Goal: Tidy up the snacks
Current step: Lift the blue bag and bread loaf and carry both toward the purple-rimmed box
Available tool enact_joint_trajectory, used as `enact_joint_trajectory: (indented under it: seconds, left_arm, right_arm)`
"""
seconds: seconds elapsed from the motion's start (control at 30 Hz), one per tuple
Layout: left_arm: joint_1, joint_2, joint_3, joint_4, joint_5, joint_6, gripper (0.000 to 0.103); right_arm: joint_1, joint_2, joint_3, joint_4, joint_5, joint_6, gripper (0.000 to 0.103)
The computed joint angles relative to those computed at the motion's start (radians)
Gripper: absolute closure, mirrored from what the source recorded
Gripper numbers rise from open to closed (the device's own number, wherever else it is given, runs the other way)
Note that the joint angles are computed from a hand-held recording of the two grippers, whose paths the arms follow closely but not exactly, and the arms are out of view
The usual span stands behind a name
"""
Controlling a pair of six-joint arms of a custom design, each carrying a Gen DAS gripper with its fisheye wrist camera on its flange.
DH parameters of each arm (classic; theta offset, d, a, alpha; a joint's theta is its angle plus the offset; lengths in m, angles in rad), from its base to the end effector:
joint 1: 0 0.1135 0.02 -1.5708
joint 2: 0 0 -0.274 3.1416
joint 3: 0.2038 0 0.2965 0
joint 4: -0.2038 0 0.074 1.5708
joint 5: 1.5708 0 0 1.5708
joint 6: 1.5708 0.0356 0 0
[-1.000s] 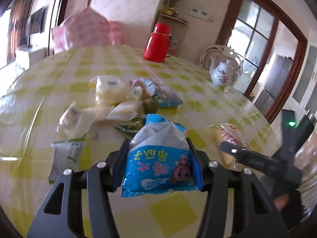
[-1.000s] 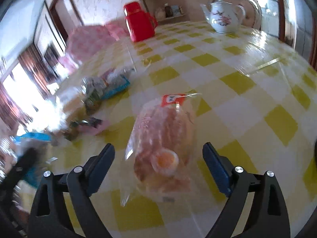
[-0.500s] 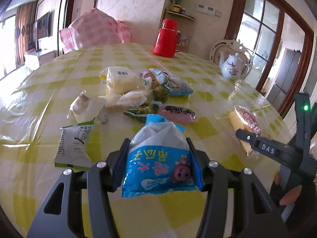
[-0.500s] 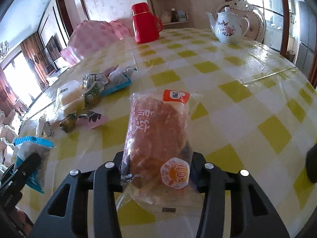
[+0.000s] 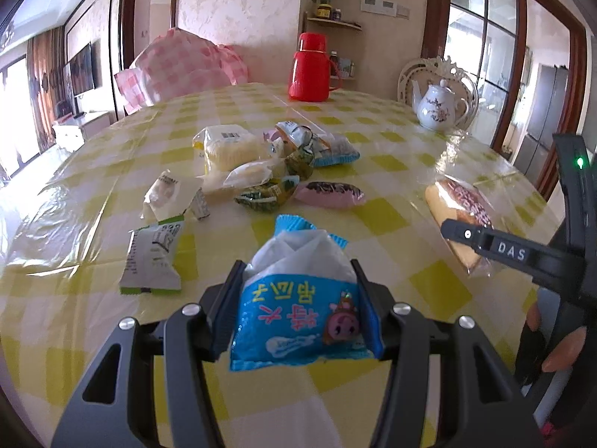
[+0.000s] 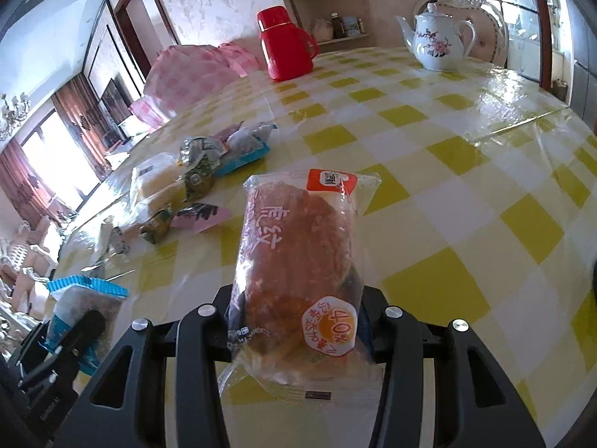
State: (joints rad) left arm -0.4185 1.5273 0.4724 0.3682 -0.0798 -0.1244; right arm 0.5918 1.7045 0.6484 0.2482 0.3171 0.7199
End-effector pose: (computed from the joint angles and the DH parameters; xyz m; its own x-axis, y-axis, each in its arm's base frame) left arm 0.2645 -0.1145 0.0949 -0.6181 0.1395 -0.7736 0.2742 0.9606 -0.0458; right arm 0.2769 0.1728 0.0839 -0.6826 0.2960 -0.6682 0.1315 0.9491 0.2861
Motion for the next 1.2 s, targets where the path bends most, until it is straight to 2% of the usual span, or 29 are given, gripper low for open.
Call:
enact_joint_trajectory:
  seconds: [0.17, 0.57, 0.77, 0.87, 1.0, 1.2]
  left_arm:
    - [-0.006, -0.077, -0.047, -0.049, -0.04, 0.004, 0.048]
    - [0.016, -0.268, -0.175, -0.16, -0.061, 0.012, 0.048]
    - [0.04, -0.464, -0.26, -0.267, -0.053, 0.045, 0.048]
    - [0.085, -0.592, -0.3, -0.352, -0.022, 0.072, 0.048]
    - [0.193, -0.84, -0.352, -0.532, 0.024, 0.145, 0.048]
    - [0.448, -1.166, -0.392, -0.832, 0.17, 0.338, 0.048]
  right_arm:
    - [0.057, -0.024, -0.021, 0.017, 0.001, 0.013, 0.058]
    - [0.27, -0.047, -0.036, 0.054, 0.039, 0.063, 0.058]
    - [0.359, 0.006, -0.001, 0.06, 0.04, 0.086, 0.058]
    - [0.402, 0.019, 0.022, 0.05, 0.047, 0.09, 0.058]
    - [0.456, 0.044, 0.059, 0.035, 0.057, 0.094, 0.058]
    - [0.542, 0.085, 0.134, -0.003, 0.072, 0.093, 0.058]
